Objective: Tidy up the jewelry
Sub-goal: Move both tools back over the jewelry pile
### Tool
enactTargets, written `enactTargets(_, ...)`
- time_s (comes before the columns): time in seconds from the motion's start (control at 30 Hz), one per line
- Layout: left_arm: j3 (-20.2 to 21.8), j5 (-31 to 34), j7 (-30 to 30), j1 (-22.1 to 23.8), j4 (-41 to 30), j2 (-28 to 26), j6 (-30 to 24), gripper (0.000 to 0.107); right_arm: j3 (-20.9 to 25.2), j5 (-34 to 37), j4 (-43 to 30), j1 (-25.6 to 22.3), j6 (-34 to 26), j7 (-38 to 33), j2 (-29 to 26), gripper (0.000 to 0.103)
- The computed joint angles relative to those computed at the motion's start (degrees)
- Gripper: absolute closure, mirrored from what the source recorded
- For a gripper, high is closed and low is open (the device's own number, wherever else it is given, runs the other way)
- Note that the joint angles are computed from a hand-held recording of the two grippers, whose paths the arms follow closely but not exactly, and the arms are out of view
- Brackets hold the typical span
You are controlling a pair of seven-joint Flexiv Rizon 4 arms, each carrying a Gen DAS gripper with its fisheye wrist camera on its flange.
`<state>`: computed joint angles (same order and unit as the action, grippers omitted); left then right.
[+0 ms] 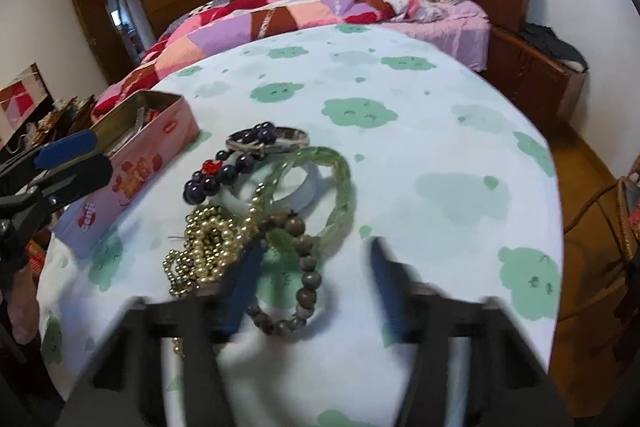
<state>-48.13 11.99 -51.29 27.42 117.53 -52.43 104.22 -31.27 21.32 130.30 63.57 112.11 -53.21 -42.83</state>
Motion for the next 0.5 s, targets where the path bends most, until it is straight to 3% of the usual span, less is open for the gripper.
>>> enactTargets(0.07,-0.27,0.43,0.42,0.0,0.16,-0.29,-0.12,0.031,1.53,-0.87,-0.37,-1.45,0.15,-0.38,0.22,0.09)
enactTargets(0.27,-0.38,1.06,2.72,-1.36,-0.03,-1.04,-0.85,0.031,2.39,1.03,-0.26,-1.49,2.89,-1.64,0.22,0.091)
enactTargets(0.4,0.34,-0.86,4.29,-3.29,-1.77,-1.32,-4.12,0.048,1.59,3.68,-0.27,-0.45,4.26,-2.94,0.63,0.091)
enactTargets(0.5,1.52,-2.9,5.96,-5.2,-3.02,-1.57,-5.66,0.05,1.54,5.11,-0.44,-0.34,4.33,-3.44,0.64,0.091)
